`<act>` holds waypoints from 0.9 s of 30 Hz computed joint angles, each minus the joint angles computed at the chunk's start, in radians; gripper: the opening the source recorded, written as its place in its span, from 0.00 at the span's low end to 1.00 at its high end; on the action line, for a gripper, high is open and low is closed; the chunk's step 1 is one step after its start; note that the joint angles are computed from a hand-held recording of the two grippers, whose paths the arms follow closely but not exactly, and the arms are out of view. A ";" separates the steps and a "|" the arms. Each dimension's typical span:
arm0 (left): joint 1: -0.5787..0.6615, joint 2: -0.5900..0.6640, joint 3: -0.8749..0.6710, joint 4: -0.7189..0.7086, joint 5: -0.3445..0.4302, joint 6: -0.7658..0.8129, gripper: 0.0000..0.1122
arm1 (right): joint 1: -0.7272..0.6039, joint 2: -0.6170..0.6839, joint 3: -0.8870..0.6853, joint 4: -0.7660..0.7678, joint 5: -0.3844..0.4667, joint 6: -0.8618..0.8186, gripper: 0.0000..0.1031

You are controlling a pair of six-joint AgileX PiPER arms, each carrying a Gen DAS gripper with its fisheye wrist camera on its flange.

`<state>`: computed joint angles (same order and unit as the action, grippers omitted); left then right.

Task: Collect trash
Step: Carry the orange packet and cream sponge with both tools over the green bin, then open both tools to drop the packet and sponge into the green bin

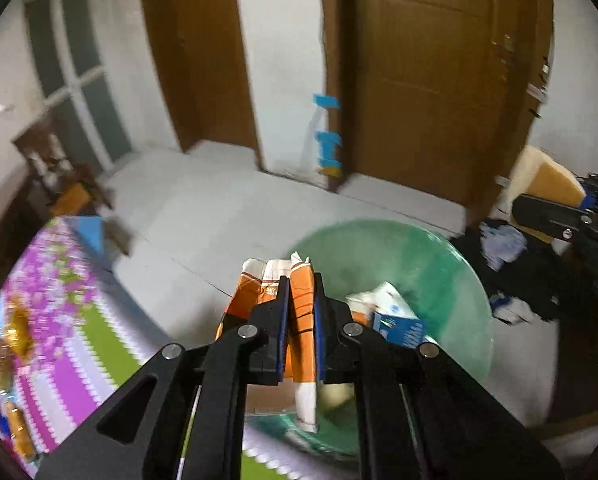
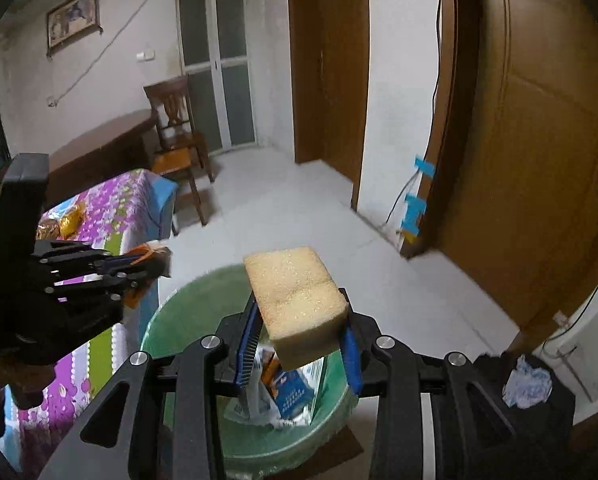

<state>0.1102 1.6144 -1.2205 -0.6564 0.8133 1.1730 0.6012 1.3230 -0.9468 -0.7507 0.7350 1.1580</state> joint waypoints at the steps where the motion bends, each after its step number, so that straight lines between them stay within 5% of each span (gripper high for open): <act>1: -0.005 0.027 -0.018 0.009 0.032 0.008 0.08 | -0.025 0.002 0.009 0.035 -0.022 -0.036 0.36; 8: -0.006 0.089 -0.030 0.010 0.118 0.077 0.08 | -0.134 0.045 0.043 0.271 -0.172 -0.236 0.36; 18: -0.016 0.114 -0.041 0.023 0.119 0.057 0.09 | -0.133 0.150 0.009 0.357 -0.242 -0.284 0.36; 22: -0.014 0.126 -0.060 0.045 0.128 0.034 0.23 | -0.127 0.167 0.015 0.312 -0.258 -0.237 0.58; 27: 0.005 0.116 -0.049 0.042 0.112 0.026 0.27 | -0.123 0.146 0.039 0.265 -0.265 -0.190 0.58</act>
<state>0.1149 1.7305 -1.2695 -0.6139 0.9258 1.1987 0.4784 1.4695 -0.9082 -0.4861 0.4704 0.9681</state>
